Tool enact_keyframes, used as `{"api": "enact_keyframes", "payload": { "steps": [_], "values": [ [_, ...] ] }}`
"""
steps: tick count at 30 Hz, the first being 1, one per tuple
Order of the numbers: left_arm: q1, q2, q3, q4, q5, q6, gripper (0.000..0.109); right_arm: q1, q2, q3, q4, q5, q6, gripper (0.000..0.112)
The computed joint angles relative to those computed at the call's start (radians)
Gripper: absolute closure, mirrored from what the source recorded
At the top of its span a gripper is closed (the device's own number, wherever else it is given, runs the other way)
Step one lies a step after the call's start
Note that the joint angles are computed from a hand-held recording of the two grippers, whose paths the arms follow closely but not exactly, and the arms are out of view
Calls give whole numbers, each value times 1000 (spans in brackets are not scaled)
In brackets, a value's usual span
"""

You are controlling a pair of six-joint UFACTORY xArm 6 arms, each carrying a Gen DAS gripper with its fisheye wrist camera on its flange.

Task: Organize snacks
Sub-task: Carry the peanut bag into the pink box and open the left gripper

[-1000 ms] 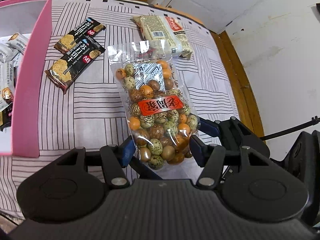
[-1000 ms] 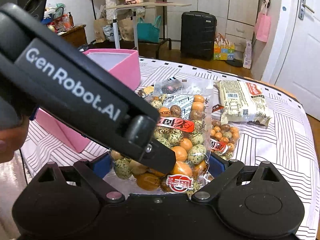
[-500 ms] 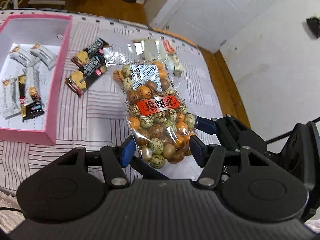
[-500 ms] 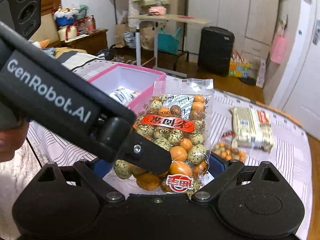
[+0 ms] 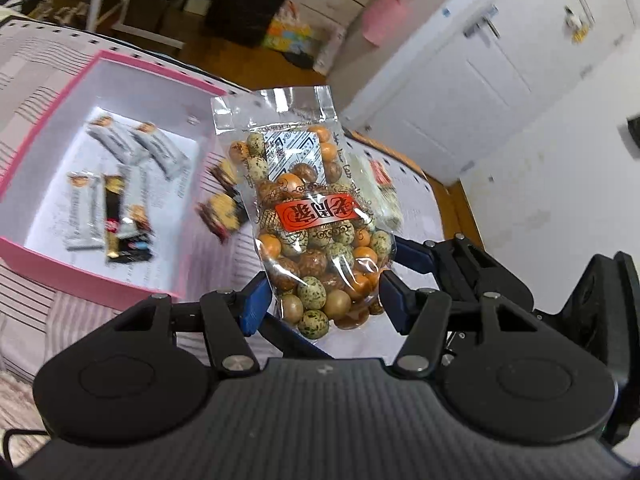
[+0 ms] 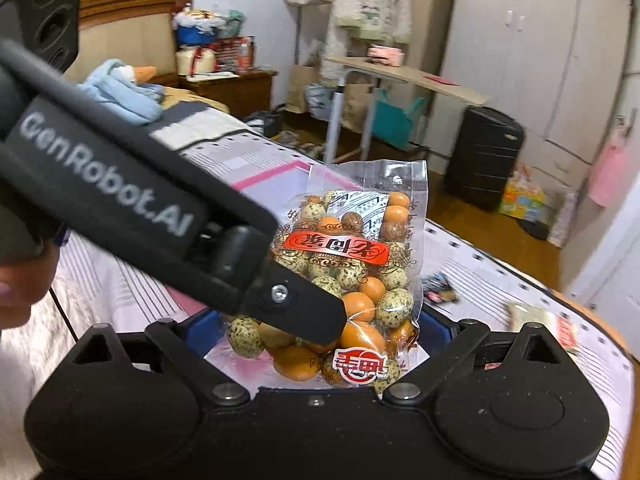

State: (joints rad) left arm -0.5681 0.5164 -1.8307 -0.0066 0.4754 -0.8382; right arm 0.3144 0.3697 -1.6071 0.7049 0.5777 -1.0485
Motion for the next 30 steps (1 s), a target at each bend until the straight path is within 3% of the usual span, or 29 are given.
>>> {"api": "enact_keyframes", "payload": {
  "steps": [3,7,17,22,26,30],
  "values": [
    [36,-15,40,39,-21,-40,51,15,79,-95,51,34,-88,13],
    [93,-8,87,-7,-49,-40,51,41,203,-229,70,67,-169,13],
    [181,45,152,-320,-97,171,51,57,524,-683,-108,331,110,13],
    [184,45,181,-373,-103,204,51,70,604,-808,-190,407,182,12],
    [179,45,177,-245,-96,129,51,72,704,-991,-234,492,266,12],
    [180,39,182,-221,-87,106,50,72,622,-851,-225,434,269,12]
  ]
}}
